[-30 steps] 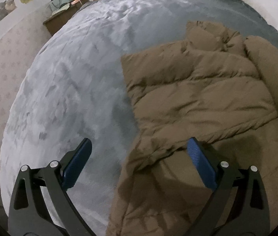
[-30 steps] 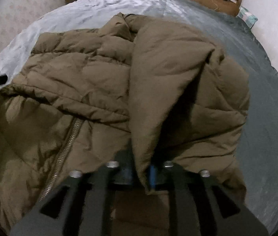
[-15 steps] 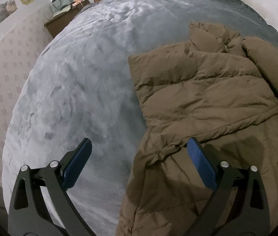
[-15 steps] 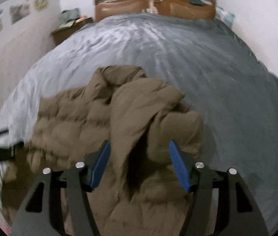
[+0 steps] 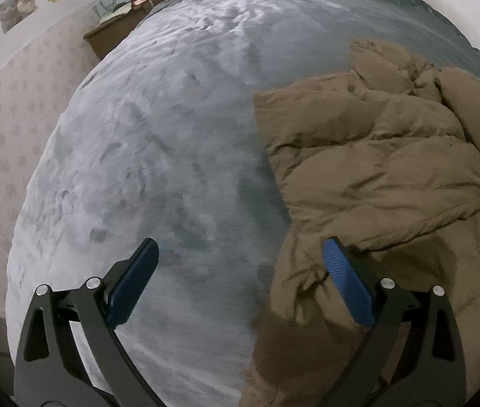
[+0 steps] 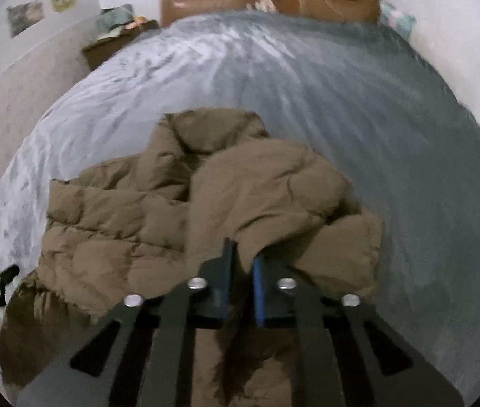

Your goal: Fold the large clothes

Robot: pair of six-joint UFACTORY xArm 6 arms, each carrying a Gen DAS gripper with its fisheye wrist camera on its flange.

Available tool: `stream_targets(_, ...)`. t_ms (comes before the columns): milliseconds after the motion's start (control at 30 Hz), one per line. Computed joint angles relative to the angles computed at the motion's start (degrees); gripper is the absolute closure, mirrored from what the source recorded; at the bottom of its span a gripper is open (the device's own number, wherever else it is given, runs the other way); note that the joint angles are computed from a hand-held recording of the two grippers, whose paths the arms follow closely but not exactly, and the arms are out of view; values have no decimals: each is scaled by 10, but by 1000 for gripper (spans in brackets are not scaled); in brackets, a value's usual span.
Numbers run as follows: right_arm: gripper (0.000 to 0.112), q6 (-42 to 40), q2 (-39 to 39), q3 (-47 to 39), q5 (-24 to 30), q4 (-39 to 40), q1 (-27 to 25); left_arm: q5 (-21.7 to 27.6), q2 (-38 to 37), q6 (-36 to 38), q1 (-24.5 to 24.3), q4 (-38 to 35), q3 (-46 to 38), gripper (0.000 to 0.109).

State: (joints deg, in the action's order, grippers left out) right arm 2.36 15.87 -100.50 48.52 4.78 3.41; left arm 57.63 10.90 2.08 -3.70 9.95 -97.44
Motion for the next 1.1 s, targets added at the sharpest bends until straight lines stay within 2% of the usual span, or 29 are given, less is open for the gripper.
stream_targets(100, 108, -23, -11, 1, -16, 13, 20, -3, -6, 0, 5, -9, 5, 12)
stream_targets(233, 108, -59, 8, -37, 20, 39, 60, -17, -31, 4, 14, -10, 30, 12)
stream_targets(400, 107, -71, 23, -35, 53, 30, 104, -13, -39, 12, 35, -18, 31, 12)
stream_targets(567, 96, -78, 11, 0, 74, 37, 114, 1, -41, 9, 44, -13, 29, 12)
stream_targets(633, 81, -84, -5, 17, 72, 43, 111, 6, -43, 9, 44, -13, 29, 12)
stream_targets(667, 68, -87, -13, 22, 72, 51, 108, 7, -42, 8, 42, -12, 27, 12)
stream_targets(700, 59, -88, -20, 27, 69, 51, 107, 8, -41, 8, 39, -11, 26, 12)
stream_targets(833, 58, -92, -68, 67, 47, 51, 91, 7, -39, 5, 21, -5, 20, 12)
stream_targets(1100, 58, -33, -109, 119, 23, -10, 0, 19, -23, 4, -54, -11, -28, 12)
